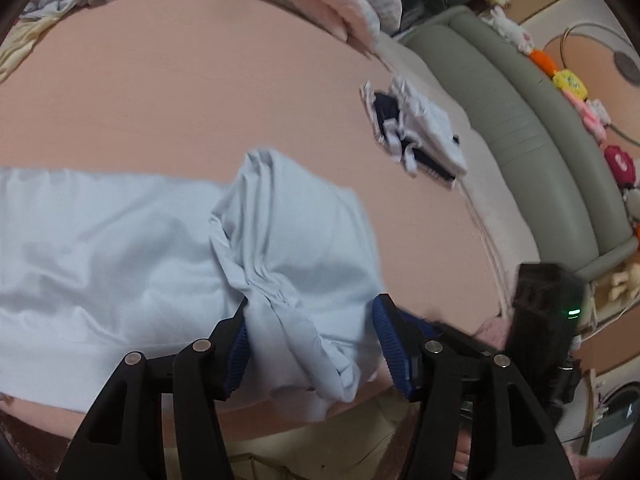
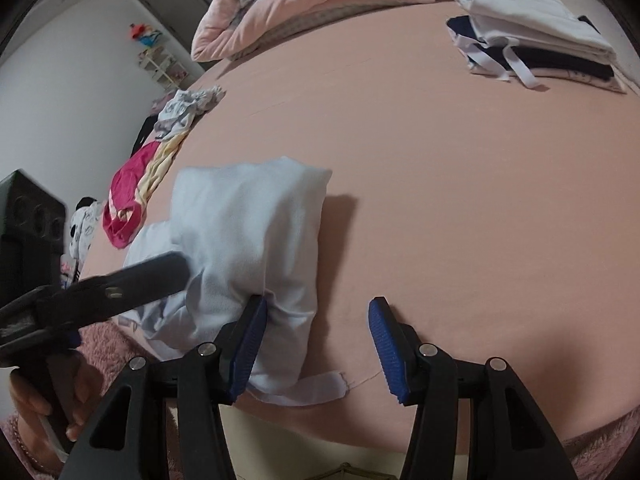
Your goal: Fold clothes
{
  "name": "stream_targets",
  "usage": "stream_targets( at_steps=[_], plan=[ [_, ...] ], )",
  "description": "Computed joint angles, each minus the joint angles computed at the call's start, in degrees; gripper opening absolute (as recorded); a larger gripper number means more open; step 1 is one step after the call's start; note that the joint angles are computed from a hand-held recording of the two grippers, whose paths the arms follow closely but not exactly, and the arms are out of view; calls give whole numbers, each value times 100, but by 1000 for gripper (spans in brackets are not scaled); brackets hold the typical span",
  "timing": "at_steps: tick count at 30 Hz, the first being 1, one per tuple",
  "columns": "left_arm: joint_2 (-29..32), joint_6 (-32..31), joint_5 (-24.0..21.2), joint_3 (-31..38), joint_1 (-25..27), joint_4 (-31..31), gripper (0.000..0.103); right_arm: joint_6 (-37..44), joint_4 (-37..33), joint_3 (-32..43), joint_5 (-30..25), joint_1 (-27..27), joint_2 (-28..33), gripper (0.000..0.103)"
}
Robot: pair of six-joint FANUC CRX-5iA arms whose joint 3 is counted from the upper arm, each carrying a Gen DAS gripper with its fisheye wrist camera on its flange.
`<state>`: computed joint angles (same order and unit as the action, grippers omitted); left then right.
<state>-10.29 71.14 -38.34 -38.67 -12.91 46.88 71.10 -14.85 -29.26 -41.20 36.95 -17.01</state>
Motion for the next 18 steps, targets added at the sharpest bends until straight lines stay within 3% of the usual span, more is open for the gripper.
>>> stream_targets(
  at_steps=[1, 5, 8, 12, 15, 18],
  plan=[
    [-30, 74, 14, 15, 2, -87, 15, -96, 110, -19, 40, 80, -3, 53],
    [-686, -295, 31, -212, 258, 402, 13, -45, -187, 74, 35, -112, -134, 53],
    [-1246, -175, -204, -121, 706, -51, 13, -260, 81, 135, 97, -57, -236, 53],
    [-1722, 254, -934, 56, 1517, -1019, 13, -315, 669, 375, 93, 333, -71, 53],
    [-1887, 380, -1252, -155, 2052, -1256, 13, -238, 864, 706, 41, 653, 317, 53],
    [-1685, 227, -1444, -392, 2404, -1300, 13, -389, 1115, 855, 62, 994, 644, 53]
  ],
)
